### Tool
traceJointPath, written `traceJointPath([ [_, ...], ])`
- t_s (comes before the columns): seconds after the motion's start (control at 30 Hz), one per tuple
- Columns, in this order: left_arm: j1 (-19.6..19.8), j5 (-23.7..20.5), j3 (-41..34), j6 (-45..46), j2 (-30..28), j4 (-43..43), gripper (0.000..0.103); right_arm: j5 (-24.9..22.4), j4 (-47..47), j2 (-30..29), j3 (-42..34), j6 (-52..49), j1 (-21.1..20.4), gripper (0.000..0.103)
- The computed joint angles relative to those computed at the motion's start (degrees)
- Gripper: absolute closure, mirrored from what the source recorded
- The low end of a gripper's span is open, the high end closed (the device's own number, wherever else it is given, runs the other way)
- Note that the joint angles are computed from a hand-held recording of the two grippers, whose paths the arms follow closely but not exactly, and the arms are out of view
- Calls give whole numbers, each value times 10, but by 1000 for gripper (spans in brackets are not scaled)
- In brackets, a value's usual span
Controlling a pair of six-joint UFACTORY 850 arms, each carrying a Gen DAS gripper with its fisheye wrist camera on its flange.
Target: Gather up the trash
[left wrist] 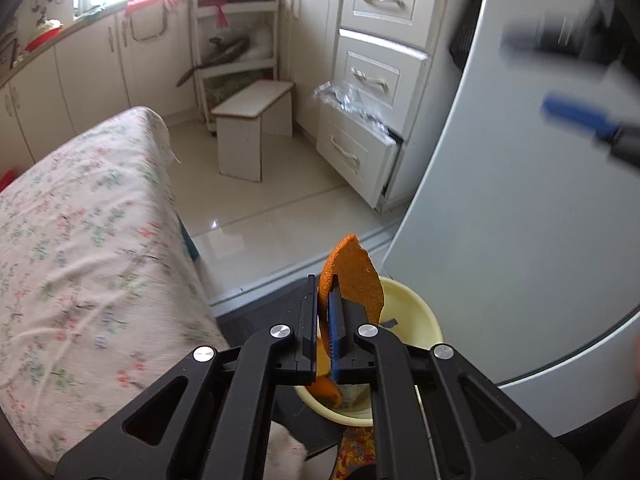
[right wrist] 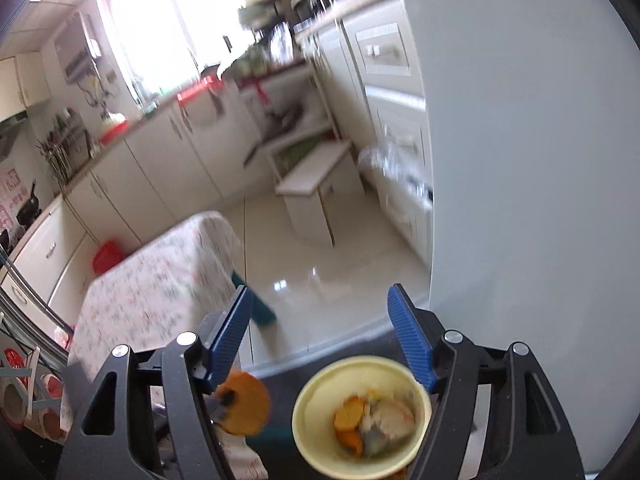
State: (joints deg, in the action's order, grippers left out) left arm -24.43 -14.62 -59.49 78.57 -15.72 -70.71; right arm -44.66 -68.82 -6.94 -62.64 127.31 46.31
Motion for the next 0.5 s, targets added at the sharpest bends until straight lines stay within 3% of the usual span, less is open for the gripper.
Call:
traceJointPath([
  [0.17,-26,3,-23,-158,-35,146,96,-25,-45,-1,-8,9,9,31],
  [0.23,-33,6,-26,-197,-40,186,86,-25,-50,-1,-8,10,9,30],
  [0.3,-39,19,-21,-195,-37,182,62,-24,-56,1,-4,19,9,30],
  [0.5,-40,42,-5,-173,-8,159,42,-42,-50,4,-3,20,11,27],
])
